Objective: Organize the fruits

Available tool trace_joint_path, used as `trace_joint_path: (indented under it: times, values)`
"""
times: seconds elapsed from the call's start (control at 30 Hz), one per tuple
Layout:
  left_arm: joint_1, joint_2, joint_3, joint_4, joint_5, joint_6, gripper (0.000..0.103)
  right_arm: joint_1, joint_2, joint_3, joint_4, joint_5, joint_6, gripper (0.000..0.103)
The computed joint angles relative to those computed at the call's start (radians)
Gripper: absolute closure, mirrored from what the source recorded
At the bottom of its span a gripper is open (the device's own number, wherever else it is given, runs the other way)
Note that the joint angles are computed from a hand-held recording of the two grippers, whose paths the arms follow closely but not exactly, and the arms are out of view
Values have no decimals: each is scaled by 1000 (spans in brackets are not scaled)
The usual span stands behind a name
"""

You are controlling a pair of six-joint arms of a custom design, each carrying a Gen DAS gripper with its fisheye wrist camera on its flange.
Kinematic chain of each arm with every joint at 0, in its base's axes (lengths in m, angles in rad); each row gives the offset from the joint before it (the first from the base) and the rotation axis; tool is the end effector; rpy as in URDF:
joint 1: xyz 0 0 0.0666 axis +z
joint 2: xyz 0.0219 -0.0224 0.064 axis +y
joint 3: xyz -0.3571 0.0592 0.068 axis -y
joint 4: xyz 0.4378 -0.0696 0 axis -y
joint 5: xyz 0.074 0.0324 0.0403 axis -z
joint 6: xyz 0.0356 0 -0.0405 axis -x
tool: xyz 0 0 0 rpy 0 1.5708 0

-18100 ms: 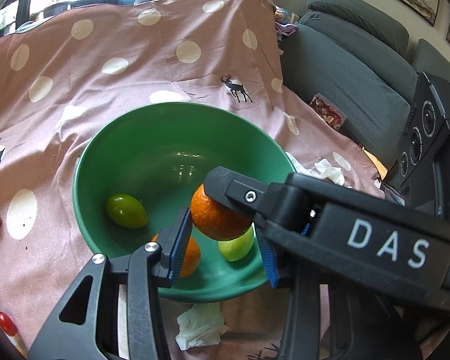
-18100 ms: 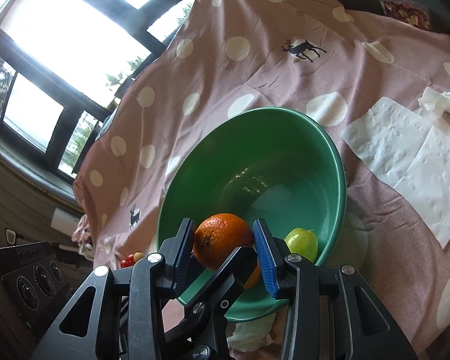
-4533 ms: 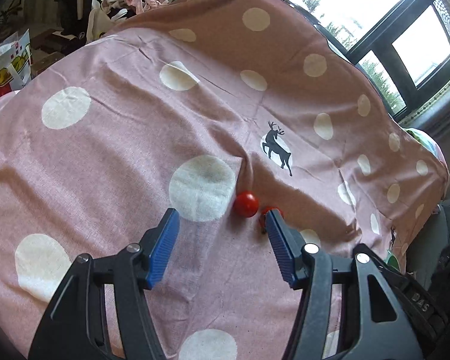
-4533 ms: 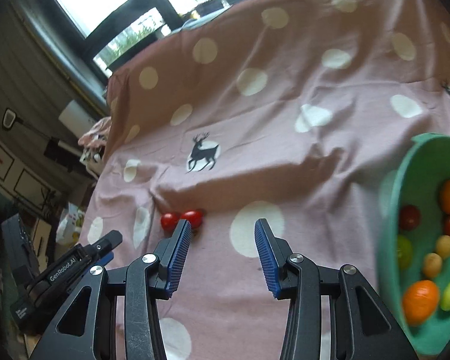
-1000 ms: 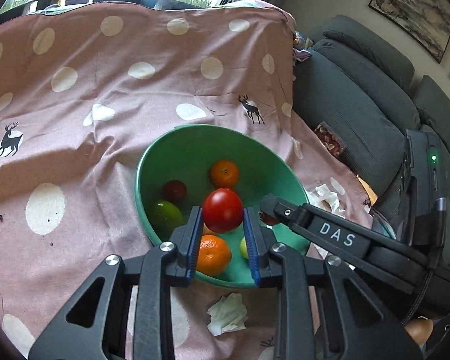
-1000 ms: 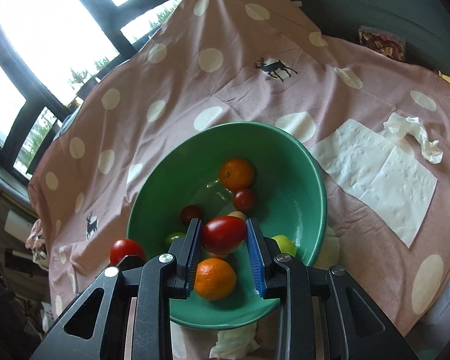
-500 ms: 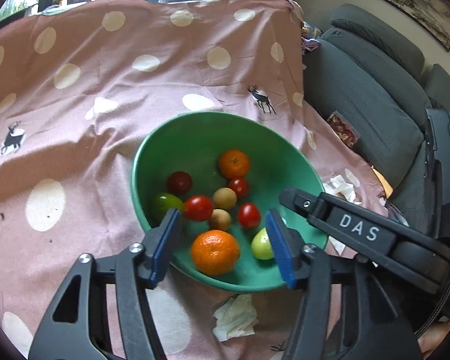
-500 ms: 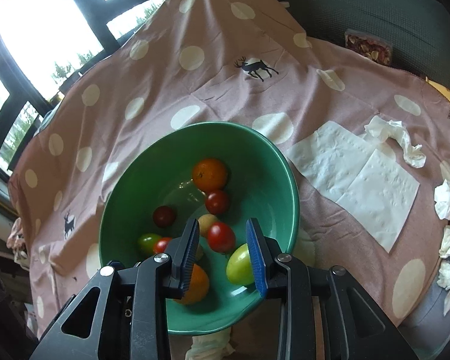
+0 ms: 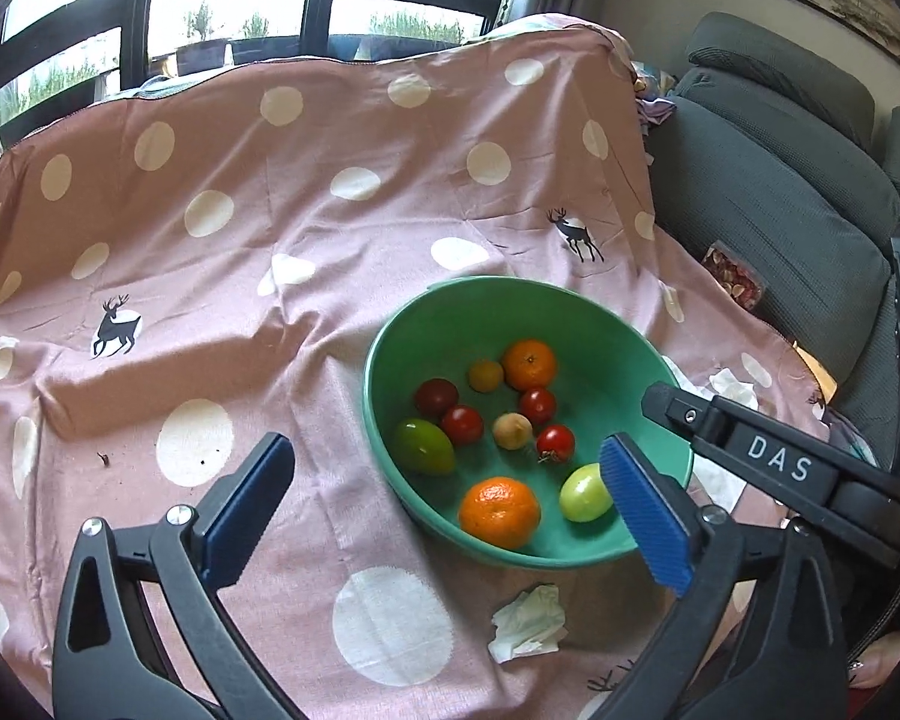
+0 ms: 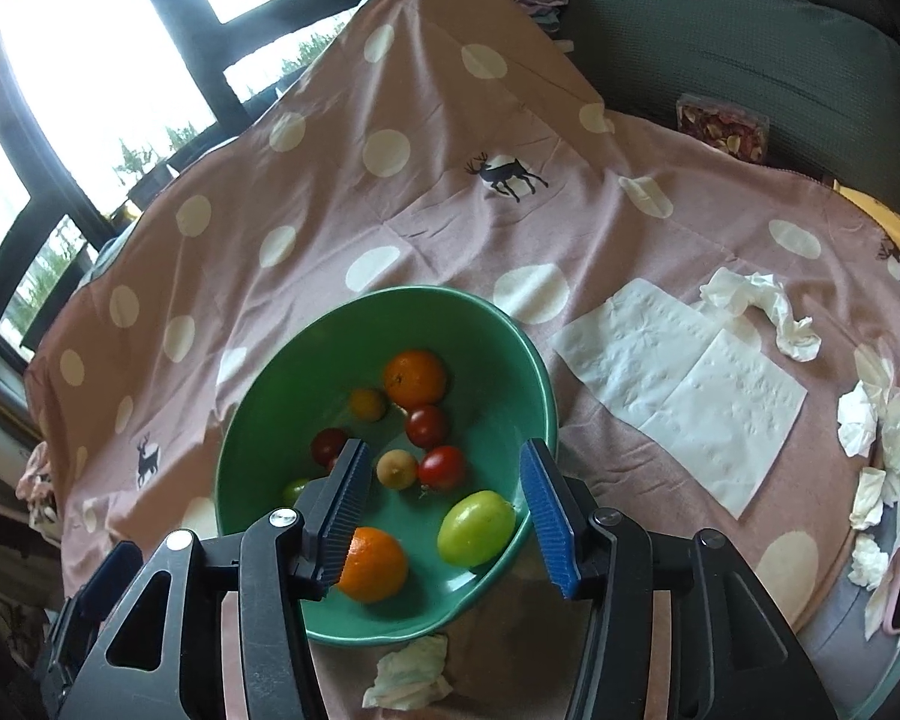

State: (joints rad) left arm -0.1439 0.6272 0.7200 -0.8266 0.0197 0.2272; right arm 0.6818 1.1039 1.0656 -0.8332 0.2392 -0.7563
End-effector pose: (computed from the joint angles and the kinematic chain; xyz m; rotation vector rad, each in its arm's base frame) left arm 0.2867 -0.0427 0.3623 -0.0862 2.3122 -0.2123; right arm 0.3387 0.2636 0.3801 0.1977 2.4343 0.3654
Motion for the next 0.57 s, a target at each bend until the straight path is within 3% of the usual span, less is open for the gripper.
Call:
trace_joint_path:
  times: [0.57]
  values:
    - [-13,-8,-1,-15,-40,8,1,1,-3,-3,1,-30,26,50]
